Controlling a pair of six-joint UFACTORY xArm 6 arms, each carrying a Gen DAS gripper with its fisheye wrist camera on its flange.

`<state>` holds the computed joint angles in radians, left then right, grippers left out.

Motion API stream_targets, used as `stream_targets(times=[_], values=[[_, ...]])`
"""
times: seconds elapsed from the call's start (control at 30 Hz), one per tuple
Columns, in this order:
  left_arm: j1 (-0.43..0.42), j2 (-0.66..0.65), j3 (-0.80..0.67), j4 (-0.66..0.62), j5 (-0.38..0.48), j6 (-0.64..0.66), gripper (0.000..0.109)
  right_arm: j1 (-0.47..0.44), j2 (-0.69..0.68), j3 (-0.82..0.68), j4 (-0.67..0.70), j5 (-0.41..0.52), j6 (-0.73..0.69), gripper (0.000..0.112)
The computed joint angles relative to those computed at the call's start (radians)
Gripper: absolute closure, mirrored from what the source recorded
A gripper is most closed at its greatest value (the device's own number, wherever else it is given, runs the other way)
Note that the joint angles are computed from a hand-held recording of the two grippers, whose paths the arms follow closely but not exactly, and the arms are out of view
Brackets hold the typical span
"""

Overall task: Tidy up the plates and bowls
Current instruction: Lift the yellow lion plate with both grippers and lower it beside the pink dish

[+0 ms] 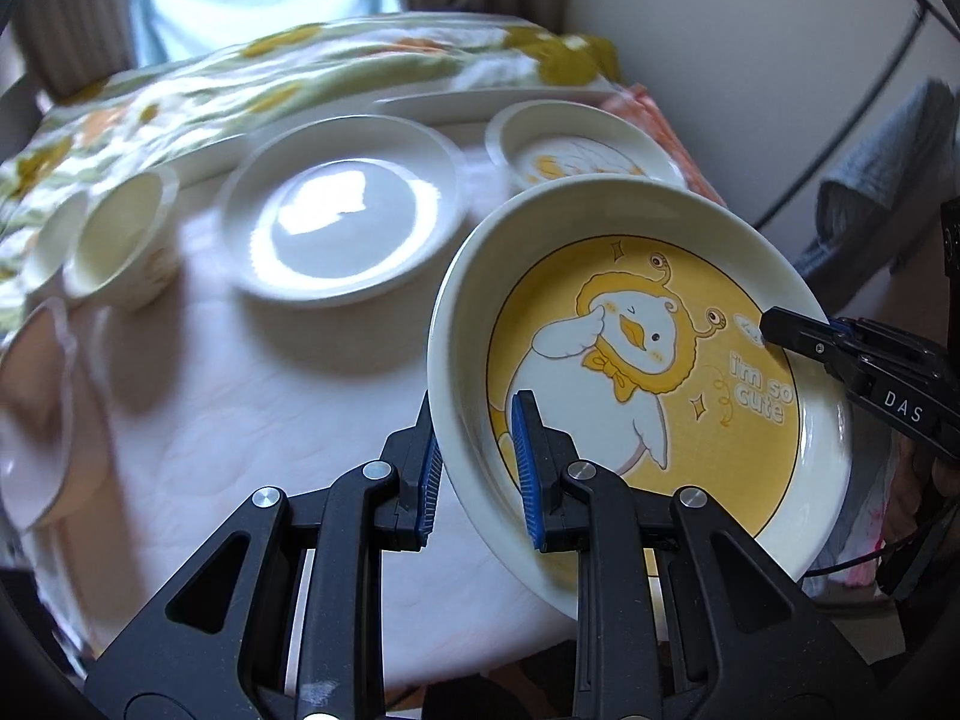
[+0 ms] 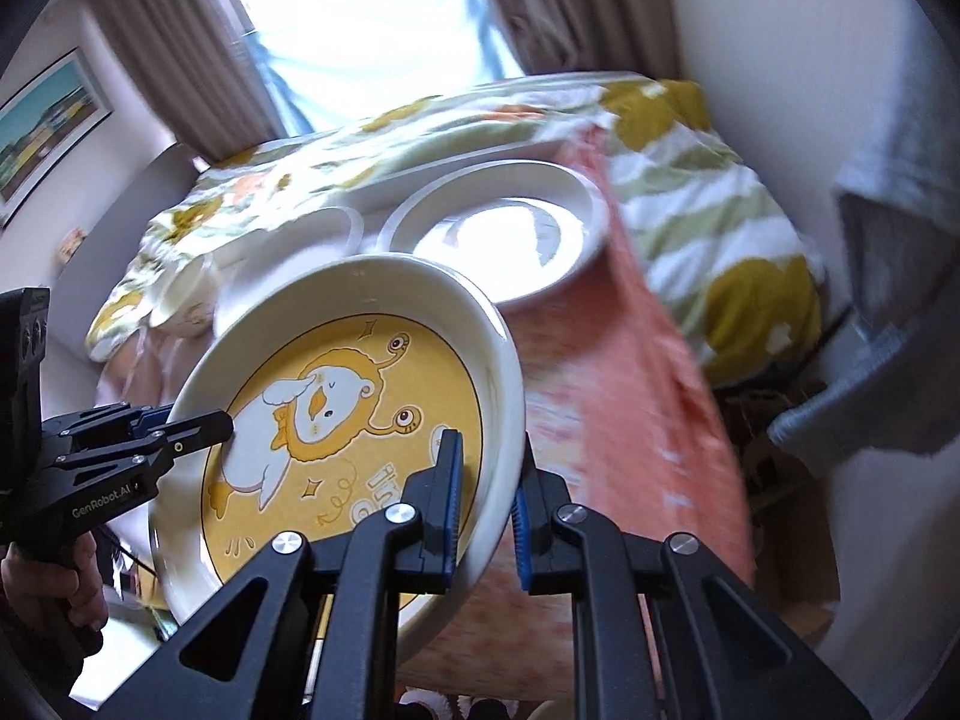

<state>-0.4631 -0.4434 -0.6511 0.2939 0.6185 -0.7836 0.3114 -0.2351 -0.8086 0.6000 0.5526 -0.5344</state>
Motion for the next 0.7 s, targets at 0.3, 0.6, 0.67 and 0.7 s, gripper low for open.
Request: stream_targets(times=[0.3, 0.6, 0.67, 0.7], values=[[0.116, -0.371, 0.214, -0.013, 0.176, -0.002, 0.089, 0.207, 0.069, -0.064, 0.009, -0.003, 0.037, 0.099], [0.344, -0.534, 0.394, -0.119, 0.134, 0.197, 0.089, 0.390, 0.233, -0.133, 0.015, -0.096, 0.091, 0.099], [0.383, -0.542, 0.433, -0.141, 0.098, 0.244, 0.089, 0.408, 0.259, -0.139, 0.010, -0.118, 0.099, 0.099], [0.397, -0.551, 0.453, -0.149, 0.085, 0.261, 0.089, 0.420, 0.279, -0.146, 0.012, -0.132, 0.101, 0.099]])
